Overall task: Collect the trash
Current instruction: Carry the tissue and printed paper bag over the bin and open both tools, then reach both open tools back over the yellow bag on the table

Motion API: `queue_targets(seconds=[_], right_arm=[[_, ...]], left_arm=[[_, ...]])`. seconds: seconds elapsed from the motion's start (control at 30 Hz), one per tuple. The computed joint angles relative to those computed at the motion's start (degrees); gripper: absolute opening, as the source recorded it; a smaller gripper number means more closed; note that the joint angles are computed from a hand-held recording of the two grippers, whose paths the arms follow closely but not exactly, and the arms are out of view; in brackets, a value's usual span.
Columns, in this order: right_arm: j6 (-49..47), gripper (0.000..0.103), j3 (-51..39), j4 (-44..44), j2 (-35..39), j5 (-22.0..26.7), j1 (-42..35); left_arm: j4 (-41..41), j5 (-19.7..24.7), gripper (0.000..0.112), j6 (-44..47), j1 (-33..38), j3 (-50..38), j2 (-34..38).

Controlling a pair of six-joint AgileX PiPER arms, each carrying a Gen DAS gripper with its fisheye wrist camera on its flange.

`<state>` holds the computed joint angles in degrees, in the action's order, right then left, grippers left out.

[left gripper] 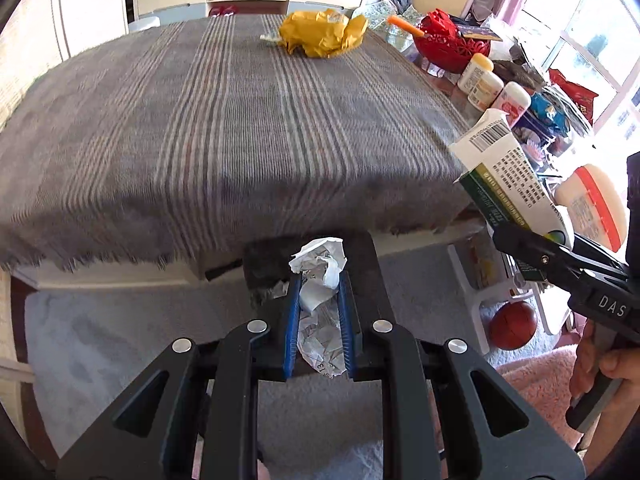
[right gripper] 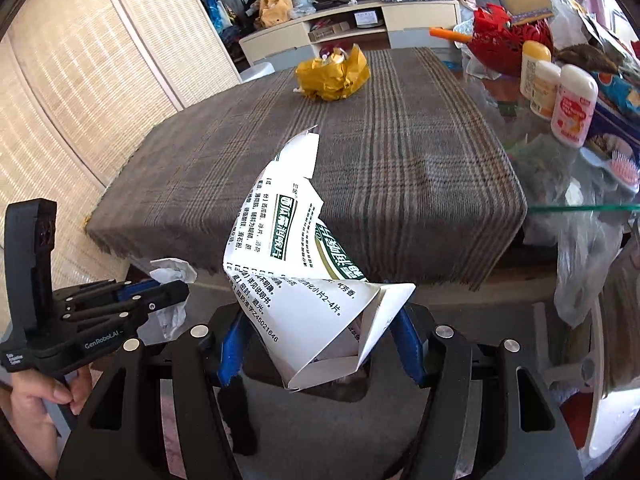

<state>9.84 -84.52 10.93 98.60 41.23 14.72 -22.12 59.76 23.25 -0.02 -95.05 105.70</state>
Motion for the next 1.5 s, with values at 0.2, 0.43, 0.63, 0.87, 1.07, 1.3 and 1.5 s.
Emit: queue_targets(seconds=[0.2,0.43,0.63,0.87,1.07,1.3,1.5], right_arm=[[2.2,0.063,6.6,-0.5,0.7,-2.5,1.8],[4.0,0.063,5.6,-0.9,7.9,-1.1,2.0],[2.1,0.063,-0.1,2.2,15.4,1.9,0.8],[-2.8,0.064,-3.7,9.4,21.0,2.6,-0.5],[-0.3,0.066,-6.0,8.1,22.4,2.0,0.2],[4.2,0.078,-6.8,5.3,21.8,0.8,0.6],[3.8,0.097,-3.4,5.1,19.4,-1.2,-0.2]], left_arm=[[-1.6,-6.1,0.017,2.1,0.1,11.0,-1.7],[0.0,-11.2,0.017,1.6,-1.8,13.7,3.9],[-0.1,-12.3,0.017,0.0,-2.6,9.7,10.7],[0.8,-14.8,0.018,0.4,-3.5,7.8,14.3],[3.0,-13.7,0.031,-1.6,-4.8,5.4,16.5],[4.9,-13.8,0.049,-3.7,-4.6,5.6,16.6],[4.4,-13.4,0.086,-2.6,-2.8,7.4,13.8]])
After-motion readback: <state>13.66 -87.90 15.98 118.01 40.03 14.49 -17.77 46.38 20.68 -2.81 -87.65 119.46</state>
